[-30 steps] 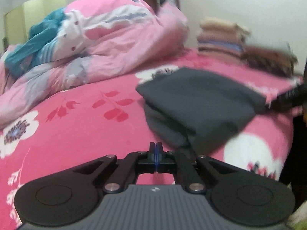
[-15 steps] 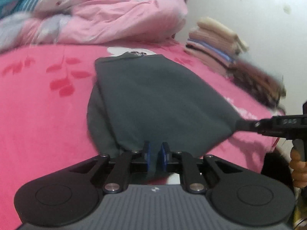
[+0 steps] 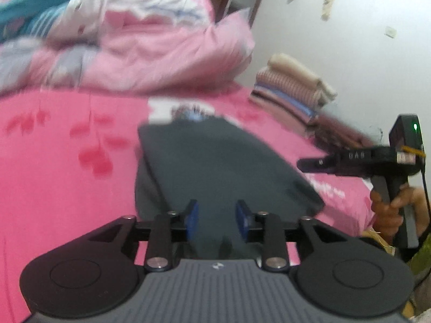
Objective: Fold clothes
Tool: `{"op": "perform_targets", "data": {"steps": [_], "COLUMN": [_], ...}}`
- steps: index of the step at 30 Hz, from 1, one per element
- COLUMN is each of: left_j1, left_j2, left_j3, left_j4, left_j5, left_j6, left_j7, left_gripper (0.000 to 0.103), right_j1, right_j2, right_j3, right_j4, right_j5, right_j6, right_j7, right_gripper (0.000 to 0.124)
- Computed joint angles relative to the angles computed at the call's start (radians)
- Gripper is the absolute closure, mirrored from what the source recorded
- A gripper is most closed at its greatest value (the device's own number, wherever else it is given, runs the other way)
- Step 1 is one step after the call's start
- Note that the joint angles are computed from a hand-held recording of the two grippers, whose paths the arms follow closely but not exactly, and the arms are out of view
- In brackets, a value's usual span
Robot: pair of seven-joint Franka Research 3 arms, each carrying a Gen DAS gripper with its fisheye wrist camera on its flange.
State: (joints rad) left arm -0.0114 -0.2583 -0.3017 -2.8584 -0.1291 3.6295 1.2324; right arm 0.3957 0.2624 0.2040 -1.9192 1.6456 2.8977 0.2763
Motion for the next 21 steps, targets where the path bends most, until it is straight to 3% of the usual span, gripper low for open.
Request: {"op": "perform_targets", "data": {"steps": [3,5,7,9,12,14,18,21], "left_j1": [0.009,0.01,0.013,0.029,0.037,0.069,0.054,0.018], "left_j2": [0.092,0.179,0.262,0.34,0.411,0.426,0.367,0.279], "left_j3": [0.068,0.11,0.177,0.193,0.202,0.189,0.211,0.219], "left_j4": [0.112,0.209,0.299,0.382,0.442,0.44,0.382,0.305], "left_j5": [0.067,0.1,0.253,0.308,0.333,0.382,0.364,0.275], "left_j6": [-0.02,-0.045,-0.073,-0.109,-0.149,-0.13,-0.103,-0.083], "left_j7": [-0.014,-0.047,-0.2,-0.251,-0.269,-0.318,-0.327,-0.241], "left_gripper": [0.068,0.067,0.067,0.066,0.065,0.065,0.061,0.055], "right_j1": [-0.005,0.003,0.024,0.057,0.077,0.017,-0.125,-0.214], "right_j2": [0.085,0.182,0.291,0.398,0.495,0.512,0.443,0.343], "right_j3": [0.002,0.007,-0.008,-0.044,-0.075,-0.008,0.125,0.191], "right_j4": [0.137,0.261,0.391,0.52,0.612,0.613,0.518,0.402], "right_j5": [-0.074,-0.185,-0.322,-0.454,-0.568,-0.524,-0.42,-0.323], "right_j6": [-0.059,-0.067,-0.079,-0.098,-0.111,-0.13,-0.163,-0.209], "right_j7": [0.079,0.212,0.392,0.577,0.745,0.73,0.668,0.549], "right_gripper": [0.105,0.103,0.102,0.101,0.102,0.102,0.095,0.086]}}
